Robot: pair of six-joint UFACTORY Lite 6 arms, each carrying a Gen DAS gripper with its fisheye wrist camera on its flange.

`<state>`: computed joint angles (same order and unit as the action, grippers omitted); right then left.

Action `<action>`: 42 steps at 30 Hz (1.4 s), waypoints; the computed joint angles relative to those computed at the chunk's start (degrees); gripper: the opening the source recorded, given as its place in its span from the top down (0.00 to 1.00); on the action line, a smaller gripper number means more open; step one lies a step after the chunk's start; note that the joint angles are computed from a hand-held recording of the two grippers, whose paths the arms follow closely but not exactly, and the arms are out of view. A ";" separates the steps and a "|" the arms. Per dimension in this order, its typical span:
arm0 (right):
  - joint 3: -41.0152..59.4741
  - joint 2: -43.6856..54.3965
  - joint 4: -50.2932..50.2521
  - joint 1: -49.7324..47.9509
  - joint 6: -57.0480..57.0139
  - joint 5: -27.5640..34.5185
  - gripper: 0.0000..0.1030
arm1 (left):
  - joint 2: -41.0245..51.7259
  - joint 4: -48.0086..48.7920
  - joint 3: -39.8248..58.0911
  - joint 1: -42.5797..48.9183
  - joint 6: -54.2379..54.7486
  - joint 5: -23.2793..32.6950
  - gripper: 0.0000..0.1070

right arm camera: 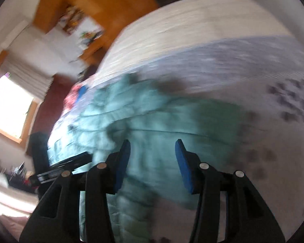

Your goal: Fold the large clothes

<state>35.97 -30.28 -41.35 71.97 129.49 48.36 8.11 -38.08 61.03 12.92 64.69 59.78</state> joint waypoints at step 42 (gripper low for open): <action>9.67 33.65 10.04 -17.06 -18.21 -32.83 0.60 | 27.39 8.13 27.93 15.68 -1.26 -11.46 0.82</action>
